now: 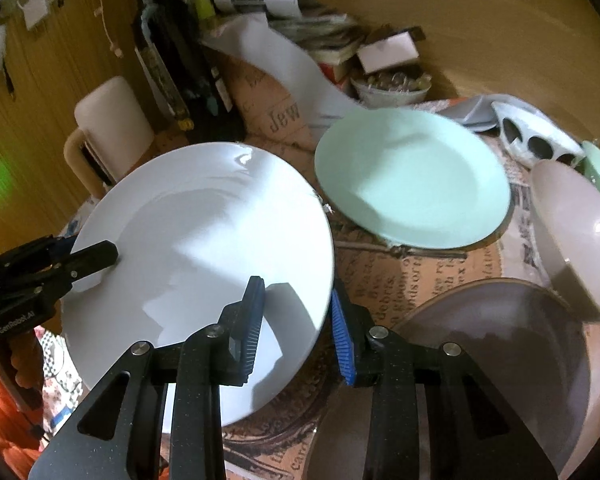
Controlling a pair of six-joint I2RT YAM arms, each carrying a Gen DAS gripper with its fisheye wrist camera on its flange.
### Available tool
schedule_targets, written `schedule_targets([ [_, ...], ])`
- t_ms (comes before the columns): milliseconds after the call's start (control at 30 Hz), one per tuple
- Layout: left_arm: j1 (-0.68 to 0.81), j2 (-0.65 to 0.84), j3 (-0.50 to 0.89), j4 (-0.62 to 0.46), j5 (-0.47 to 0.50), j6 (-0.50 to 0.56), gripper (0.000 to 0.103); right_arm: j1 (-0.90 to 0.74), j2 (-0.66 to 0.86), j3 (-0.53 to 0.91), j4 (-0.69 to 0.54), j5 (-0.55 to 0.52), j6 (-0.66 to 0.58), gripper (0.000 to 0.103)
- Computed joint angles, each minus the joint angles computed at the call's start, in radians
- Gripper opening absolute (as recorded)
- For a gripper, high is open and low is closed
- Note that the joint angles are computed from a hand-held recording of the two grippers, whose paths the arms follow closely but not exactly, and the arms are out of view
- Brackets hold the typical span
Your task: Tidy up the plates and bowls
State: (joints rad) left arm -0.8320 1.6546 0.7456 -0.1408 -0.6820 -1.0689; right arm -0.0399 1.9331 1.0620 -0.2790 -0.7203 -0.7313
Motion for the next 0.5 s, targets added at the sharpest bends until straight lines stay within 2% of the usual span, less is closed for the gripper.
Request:
schedule_targets([
  [500,-0.030,0.050,0.135,-0.010,-0.033,0.069,0.035,-0.136,-0.023,0.040,-0.030,-0.130,-0.011,0.030],
])
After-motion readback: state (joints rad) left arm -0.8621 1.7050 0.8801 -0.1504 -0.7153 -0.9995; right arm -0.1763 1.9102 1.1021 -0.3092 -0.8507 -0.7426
